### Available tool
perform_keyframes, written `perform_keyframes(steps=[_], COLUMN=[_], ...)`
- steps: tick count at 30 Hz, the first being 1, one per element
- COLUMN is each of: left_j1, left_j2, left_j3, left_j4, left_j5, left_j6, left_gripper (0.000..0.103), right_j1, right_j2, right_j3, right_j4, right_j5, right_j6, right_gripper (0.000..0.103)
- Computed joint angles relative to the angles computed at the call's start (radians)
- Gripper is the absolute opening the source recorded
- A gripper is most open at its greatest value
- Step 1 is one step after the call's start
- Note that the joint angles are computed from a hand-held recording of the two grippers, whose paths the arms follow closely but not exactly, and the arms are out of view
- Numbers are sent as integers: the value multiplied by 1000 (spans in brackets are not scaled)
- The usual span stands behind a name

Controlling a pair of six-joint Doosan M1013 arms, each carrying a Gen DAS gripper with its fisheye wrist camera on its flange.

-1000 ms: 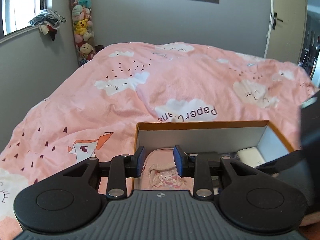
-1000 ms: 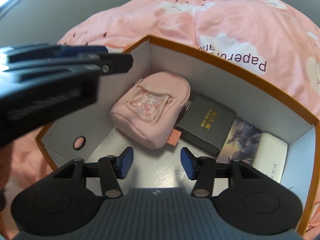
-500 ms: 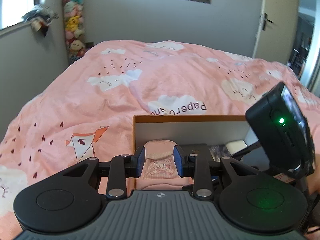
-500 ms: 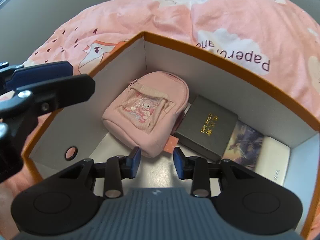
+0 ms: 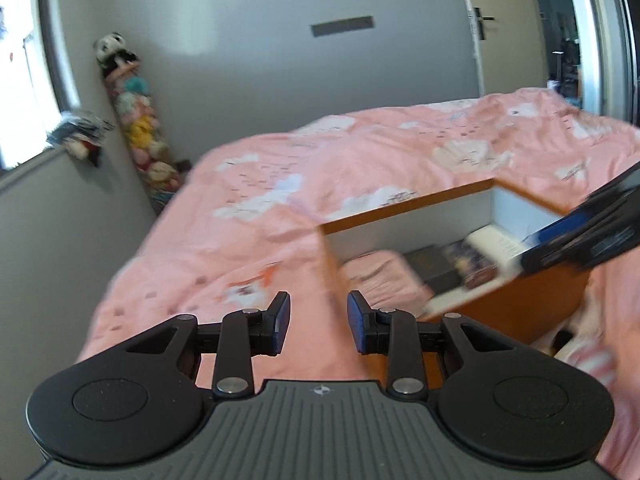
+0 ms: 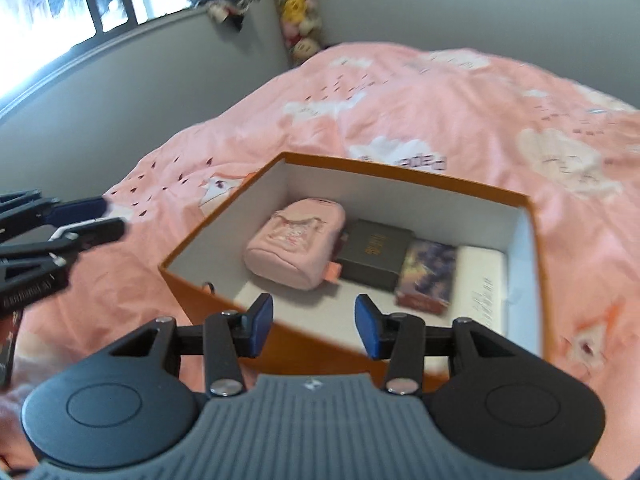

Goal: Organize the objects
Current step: 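Withdraw both tools from the orange box toward the plush toys, then grasp the striped-hat white plush with the right tool while the left grasps the tagged brown plush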

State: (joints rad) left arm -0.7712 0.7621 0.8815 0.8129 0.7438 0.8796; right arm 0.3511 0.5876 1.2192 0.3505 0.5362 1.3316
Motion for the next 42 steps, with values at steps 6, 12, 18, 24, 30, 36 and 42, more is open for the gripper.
perform_keyframes(steps=[6,12,18,24,30,36,42], left_j1=[4,7,20,12,1,-3,-9], left_j2=[-92,-126,-130,-150,-149,-131,-107], left_j3=[174,254,279,283,263,227,192], left_j4=[121,125,114,201,184,36,-81], left_j5=[-1,34,74,31,-14,-77,-114], left_j6=[-83,-43,-84,-162,-129,-5,109], left_gripper=[37,37,37,37,37,37,37], right_j1=[6,12,22,26,24,39,57], right_j2=[-97,-127,-145,-146,-142,-143,-114], right_j3=[180,239,259,247,243,259,242], right_j4=[-79,-121,-210,-279,-157,-202,-265], right_j5=[-134,-145,-153,-84,-34,10,44], right_j6=[91,177,265,384,228,205,226], right_gripper=[52,53,53,55,61,61,61])
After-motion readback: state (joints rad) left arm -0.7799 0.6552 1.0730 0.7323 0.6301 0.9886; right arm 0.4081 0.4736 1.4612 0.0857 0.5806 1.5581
